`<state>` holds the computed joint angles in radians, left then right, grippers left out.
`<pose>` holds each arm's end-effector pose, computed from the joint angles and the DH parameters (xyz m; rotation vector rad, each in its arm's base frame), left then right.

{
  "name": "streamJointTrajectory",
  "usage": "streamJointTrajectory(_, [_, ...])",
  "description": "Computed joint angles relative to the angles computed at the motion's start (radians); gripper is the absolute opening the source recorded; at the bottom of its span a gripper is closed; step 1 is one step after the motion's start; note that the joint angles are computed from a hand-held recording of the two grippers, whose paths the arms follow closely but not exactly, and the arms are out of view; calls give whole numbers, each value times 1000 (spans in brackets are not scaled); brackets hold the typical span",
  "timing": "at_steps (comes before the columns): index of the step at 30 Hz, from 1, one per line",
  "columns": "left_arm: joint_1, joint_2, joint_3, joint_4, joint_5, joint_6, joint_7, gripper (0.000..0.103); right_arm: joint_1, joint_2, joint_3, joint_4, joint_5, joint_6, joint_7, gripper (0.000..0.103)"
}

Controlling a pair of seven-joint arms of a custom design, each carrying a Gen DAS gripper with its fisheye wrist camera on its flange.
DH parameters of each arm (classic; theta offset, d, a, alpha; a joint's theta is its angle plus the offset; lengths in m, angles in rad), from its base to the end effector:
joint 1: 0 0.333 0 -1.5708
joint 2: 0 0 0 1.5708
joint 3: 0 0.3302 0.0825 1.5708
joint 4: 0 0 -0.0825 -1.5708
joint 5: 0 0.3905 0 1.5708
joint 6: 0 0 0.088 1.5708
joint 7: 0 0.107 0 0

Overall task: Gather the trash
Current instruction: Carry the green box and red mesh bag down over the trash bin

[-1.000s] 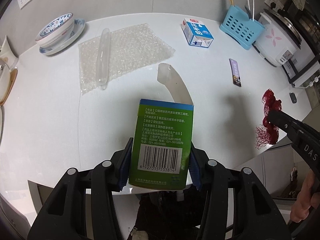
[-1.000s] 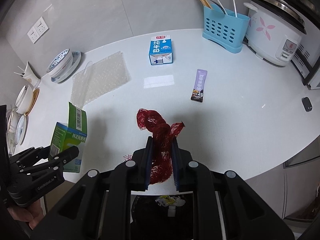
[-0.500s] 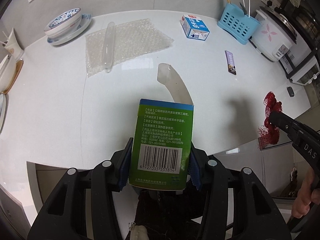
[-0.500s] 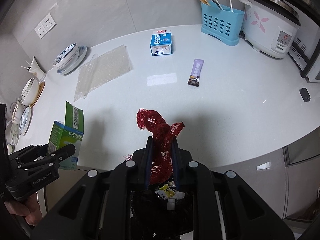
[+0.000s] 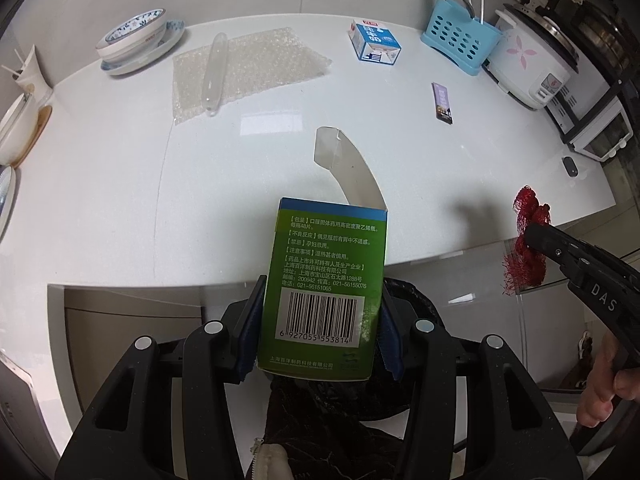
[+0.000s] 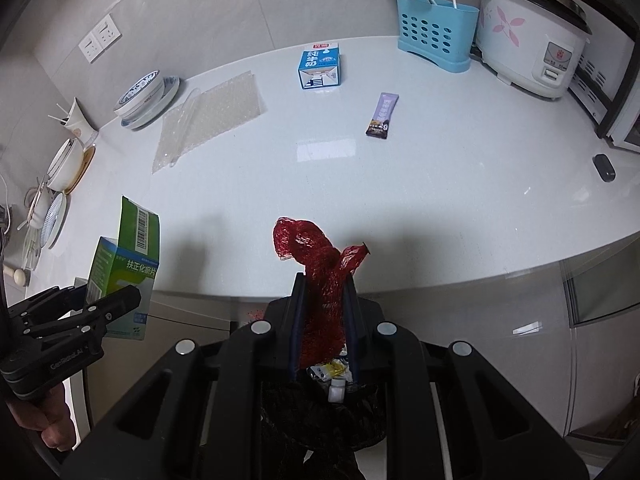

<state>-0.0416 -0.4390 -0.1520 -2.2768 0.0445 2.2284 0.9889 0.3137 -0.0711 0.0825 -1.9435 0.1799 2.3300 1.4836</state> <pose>0.4461 -0.0954 0.5757 -2.3593 1.6162 -0.4542 0.5358 0.2288 0.5740 -2.2247 1.4893 -0.2012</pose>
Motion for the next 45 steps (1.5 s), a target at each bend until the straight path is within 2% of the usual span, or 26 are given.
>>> streamJointTrajectory(10, [-36,-51,-27,-54,-20,9,-44,48,-7,-86,-18,-112,42,13,-62,16])
streamJointTrajectory(21, [-100,-70,-49,-139,-64,53,-66,48,-19,-172,-40,-257,62,8,-126,16])
streamJointTrajectory(26, [-116,-48,-62,-172,-59,66,-83,48,-25,-200,-43,-328,49,49,-156,16])
streamJointTrajectory(40, [-158,61,-81,-258,-73,246,-142,48,-55,-180,-59,-422,41,63,-179,16])
streamJointTrajectory(45, [-164,131,-85,-234,-52,271,-140,48,-65,-168,-60,-422,26,59,-167,16])
